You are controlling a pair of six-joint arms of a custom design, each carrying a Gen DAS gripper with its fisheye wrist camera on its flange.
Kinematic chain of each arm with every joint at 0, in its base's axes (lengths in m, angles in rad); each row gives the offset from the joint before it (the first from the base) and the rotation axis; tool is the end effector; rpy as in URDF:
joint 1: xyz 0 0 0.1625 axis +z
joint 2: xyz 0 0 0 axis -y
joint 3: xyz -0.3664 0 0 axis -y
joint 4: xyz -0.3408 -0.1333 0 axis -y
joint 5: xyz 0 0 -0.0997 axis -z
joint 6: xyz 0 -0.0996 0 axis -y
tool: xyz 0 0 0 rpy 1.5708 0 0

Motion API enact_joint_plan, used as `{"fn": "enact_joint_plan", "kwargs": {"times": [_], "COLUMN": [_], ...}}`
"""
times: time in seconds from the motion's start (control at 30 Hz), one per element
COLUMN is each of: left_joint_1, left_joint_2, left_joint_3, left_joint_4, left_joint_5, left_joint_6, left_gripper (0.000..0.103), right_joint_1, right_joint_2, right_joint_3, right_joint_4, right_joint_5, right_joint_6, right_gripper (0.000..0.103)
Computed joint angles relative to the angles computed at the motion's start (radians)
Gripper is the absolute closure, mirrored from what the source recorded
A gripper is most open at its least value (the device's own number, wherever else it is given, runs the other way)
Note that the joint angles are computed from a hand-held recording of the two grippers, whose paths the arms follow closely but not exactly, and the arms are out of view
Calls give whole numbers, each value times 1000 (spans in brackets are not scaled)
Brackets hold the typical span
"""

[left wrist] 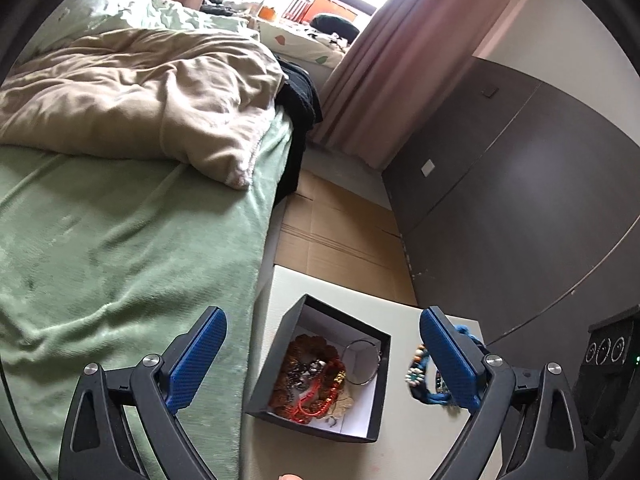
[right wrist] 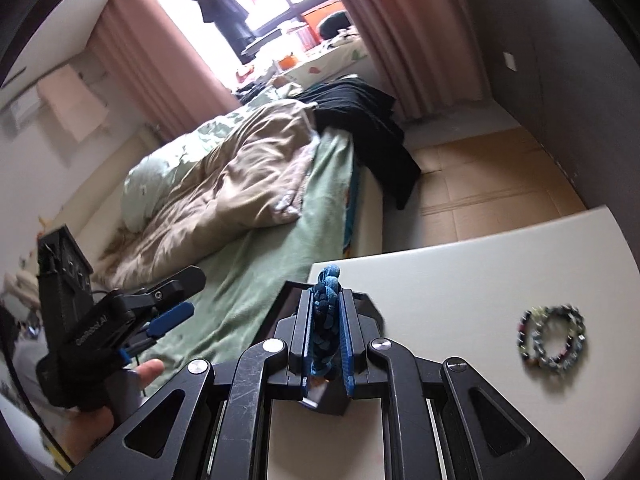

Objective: Organize jewelry
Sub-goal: 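Release the blue beaded bracelet into the black box with the right tool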

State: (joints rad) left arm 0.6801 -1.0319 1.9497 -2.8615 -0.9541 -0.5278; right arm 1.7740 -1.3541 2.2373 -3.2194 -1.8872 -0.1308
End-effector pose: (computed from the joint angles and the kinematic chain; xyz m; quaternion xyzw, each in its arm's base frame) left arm -0.2823 -0.4739 0.1669 0.1136 0.9311 -0.3283 0.1113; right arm 0.1875 -0.4030 0.2578 0.0943 -0.9131 0.3738 0.1327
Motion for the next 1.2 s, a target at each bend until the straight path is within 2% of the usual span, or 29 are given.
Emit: {"fn": "enact_joint_plan", "kwargs": {"times": [0.1,0.13,0.17,0.2,0.27,0.4,0.5,0.7,0.77,0.9,0.97,1.2], "left_joint_1": [7,10,13,15,17,7,-5,-39,-50,-64,-71,-101], "left_joint_2": [-9,-10,-10,-11,-11,0,11,32,41,62,71,110], "left_joint_3": [4,6,6,6,5,3,3,7,6,-6,-9,-20], "left_joint_4": [-2,-4,-6,-3,5,-4,-9,-26,-27,-21,-17,-20], "left_joint_5": [5,4,2,-1,-6,-14,-23,-30,-37,-49,-63,-77], "left_joint_6": [-11,-16,-19,-22,-26,-14,-5,28,37,49,57,89], "left_gripper": [5,5,5,6,5,6,6,6,6,6,6,6], "right_joint_1": [-20,-16,-8,1,-10,-37,-42,-42,-44,-72,-80,-155], "right_joint_2": [21,30,48,61,48,-34,-93,-225,-264,-339,-366,-473], "right_joint_3": [-16,-25,-36,-36,-12,23,51,64,58,71,80,113], "right_joint_4": [17,28,40,27,-6,38,46,135,200,294,316,367], "right_joint_5": [85,70,13,-45,-72,-85,-123,-190,-231,-253,-289,-294], "right_joint_6": [1,-5,-6,1,-1,32,44,98,133,180,213,295], "right_gripper": [85,65,32,23,23,23,23,23,23,23,23,23]}}
